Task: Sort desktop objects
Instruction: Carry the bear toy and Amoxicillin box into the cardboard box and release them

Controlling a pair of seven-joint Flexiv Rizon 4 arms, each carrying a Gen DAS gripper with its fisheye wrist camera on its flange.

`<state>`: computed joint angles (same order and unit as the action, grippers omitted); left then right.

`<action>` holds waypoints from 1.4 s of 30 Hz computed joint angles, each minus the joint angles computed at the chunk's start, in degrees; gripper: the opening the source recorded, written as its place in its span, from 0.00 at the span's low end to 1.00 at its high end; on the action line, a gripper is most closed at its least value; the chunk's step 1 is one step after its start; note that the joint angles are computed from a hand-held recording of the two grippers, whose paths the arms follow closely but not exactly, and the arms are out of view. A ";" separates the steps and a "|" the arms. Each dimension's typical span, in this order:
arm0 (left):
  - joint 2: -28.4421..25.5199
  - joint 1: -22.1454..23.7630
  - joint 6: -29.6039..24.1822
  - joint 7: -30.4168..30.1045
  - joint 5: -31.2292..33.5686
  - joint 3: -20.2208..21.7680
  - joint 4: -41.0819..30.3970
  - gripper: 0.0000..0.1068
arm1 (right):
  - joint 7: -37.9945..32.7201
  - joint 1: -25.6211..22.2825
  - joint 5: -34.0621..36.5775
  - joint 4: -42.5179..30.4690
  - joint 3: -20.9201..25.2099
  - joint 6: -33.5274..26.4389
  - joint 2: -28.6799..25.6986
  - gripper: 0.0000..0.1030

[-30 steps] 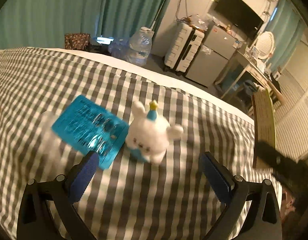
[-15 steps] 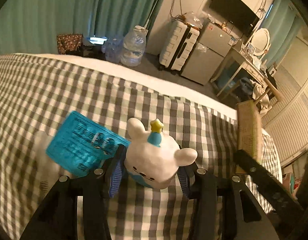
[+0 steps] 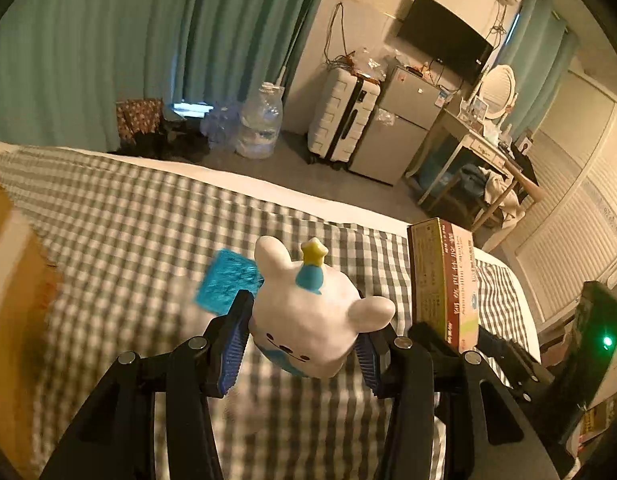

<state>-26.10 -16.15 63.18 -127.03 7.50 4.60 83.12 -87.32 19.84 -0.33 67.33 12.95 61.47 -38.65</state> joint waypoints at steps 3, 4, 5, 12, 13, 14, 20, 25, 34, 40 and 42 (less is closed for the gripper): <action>4.15 0.07 -0.33 -0.03 0.40 0.32 3.09 0.46 | -1.41 -0.31 0.61 4.82 1.20 2.07 4.27 0.72; 5.48 0.21 -0.86 0.18 0.72 0.30 3.94 0.46 | -2.05 -0.72 1.31 5.62 2.09 1.72 5.45 0.72; 7.20 0.41 -1.25 0.44 1.17 0.31 5.11 0.46 | -2.76 -1.24 2.37 6.05 3.12 1.12 6.58 0.72; 18.51 3.58 -6.36 2.17 4.34 -1.01 11.05 0.46 | -5.87 -0.75 6.92 9.60 4.94 0.16 13.65 0.72; 20.49 4.10 -8.51 2.06 5.72 -1.01 11.80 0.46 | -6.08 -0.32 7.30 9.74 5.21 -0.36 14.54 0.72; 21.65 4.77 -9.92 2.15 6.20 -1.38 12.29 0.46 | -6.20 0.03 7.75 9.67 5.26 -0.76 14.96 0.72; 31.22 10.00 -13.37 -4.98 11.25 -1.15 20.18 0.46 | -7.01 4.25 9.59 7.32 6.45 -4.13 16.31 0.72; 37.64 16.38 -13.73 -9.41 13.51 -0.29 27.04 0.46 | -7.38 9.26 10.02 1.37 7.44 -7.90 13.10 0.72; 38.72 24.30 -13.39 -10.59 10.43 -0.09 33.17 0.46 | -3.70 19.58 8.61 -18.60 5.84 -19.77 -0.90 0.72; 36.53 25.64 -9.11 -10.03 7.40 -0.14 34.77 0.46 | -1.88 21.71 9.32 -24.33 4.74 -22.77 -5.29 0.73; 35.85 26.11 -8.84 -10.30 7.52 -0.52 34.62 0.48 | -1.32 21.96 9.55 -26.54 4.33 -23.97 -6.73 0.73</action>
